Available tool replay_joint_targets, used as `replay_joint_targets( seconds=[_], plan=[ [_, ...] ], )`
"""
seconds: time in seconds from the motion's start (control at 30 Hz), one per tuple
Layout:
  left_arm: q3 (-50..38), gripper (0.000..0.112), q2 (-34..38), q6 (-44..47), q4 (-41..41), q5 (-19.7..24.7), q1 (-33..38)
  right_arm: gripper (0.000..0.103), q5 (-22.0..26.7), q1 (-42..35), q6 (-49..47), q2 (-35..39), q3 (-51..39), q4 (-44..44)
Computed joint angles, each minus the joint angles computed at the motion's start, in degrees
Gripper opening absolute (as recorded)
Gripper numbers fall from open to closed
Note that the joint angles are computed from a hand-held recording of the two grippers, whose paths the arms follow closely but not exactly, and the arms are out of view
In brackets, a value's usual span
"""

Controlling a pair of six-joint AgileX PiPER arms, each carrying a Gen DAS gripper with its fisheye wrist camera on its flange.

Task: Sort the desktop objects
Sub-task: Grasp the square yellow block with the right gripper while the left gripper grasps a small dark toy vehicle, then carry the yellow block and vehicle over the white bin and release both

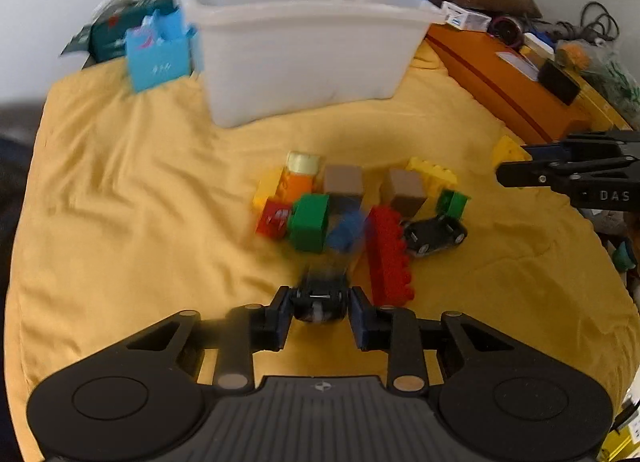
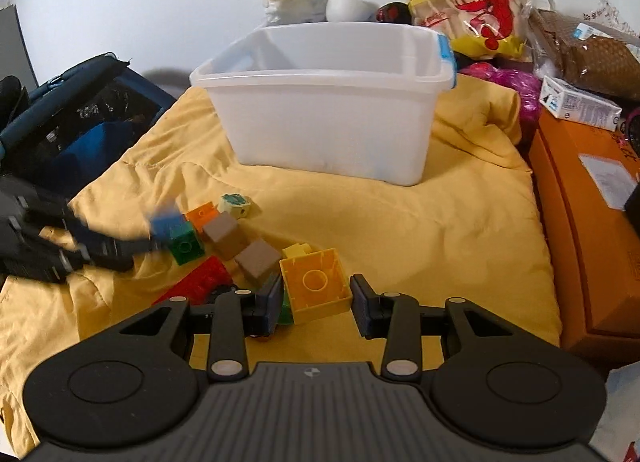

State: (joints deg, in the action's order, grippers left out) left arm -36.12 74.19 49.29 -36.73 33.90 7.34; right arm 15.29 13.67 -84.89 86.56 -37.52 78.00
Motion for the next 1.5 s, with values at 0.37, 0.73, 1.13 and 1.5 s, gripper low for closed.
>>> replay_joint_targets(
  seconds=[0.37, 0.73, 1.13, 1.5],
  plan=[
    [1.82, 0.033, -5.65, 9.38, -11.21, -0.26, 3.39, 0.040, 0.15, -0.15, 0.48, -1.81, 1.34, 0.45],
    [-10.05, 0.033, -5.40, 0.67, -9.79, 1.02, 3.05, 0.040, 2.10, -1.15, 7.74, -3.01, -6.29, -3.45],
    [-35.19, 0.033, 9.01, -17.19, 3.05, 3.38, -1.52, 0.040, 9.72, -0.36, 49.03, 7.15, -35.01, -38.71],
    [-52.26, 0.033, 21.59, -28.74, 12.31, 9.60, -3.98, 0.040, 23.44, 0.99, 68.60, 20.52, -57.30, -57.79]
  ],
)
